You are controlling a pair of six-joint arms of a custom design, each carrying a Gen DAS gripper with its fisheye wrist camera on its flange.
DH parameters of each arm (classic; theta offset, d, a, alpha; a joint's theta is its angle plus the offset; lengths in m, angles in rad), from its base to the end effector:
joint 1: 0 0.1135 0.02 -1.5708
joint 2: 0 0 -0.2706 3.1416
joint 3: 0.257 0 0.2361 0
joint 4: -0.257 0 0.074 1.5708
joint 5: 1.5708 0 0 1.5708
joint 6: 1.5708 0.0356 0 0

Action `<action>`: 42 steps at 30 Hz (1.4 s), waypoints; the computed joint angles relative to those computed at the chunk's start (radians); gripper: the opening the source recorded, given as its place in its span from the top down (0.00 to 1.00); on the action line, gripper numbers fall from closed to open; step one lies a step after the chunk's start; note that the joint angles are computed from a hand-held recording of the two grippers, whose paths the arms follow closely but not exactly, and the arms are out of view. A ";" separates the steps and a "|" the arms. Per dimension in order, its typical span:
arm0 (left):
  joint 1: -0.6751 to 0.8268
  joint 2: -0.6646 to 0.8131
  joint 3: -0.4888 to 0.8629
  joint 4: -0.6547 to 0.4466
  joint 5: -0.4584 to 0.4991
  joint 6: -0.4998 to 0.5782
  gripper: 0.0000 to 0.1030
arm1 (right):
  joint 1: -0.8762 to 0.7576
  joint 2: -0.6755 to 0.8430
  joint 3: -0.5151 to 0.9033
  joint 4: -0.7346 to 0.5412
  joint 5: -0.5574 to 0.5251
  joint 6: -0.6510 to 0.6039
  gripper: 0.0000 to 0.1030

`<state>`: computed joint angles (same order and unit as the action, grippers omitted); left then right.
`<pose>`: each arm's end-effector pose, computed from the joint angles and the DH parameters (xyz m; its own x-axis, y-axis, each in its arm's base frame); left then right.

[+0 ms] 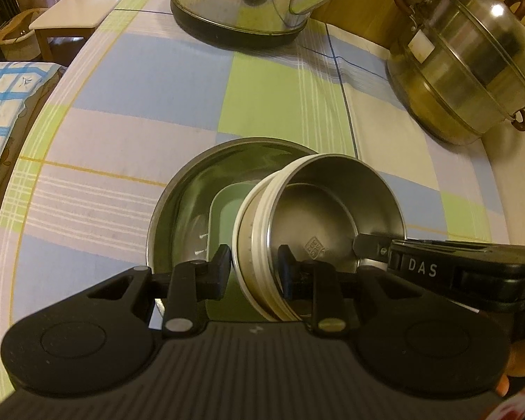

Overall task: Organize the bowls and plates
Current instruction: 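Lower the bowl stack onto the saucer in the steel basin, then open the left tool to release the bowl stack in the basin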

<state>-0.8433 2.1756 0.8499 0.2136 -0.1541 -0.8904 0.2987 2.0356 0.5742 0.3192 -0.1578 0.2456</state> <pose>0.2274 -0.2472 0.0312 -0.9136 -0.1290 -0.3855 -0.0276 0.9659 -0.2576 0.2576 0.0852 0.0357 -0.9290 -0.0348 -0.3684 -0.1311 0.9620 0.2397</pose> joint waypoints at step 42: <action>-0.010 -0.003 0.057 -0.043 -0.089 0.147 0.91 | -0.064 -0.121 -0.143 0.070 -0.081 0.114 0.85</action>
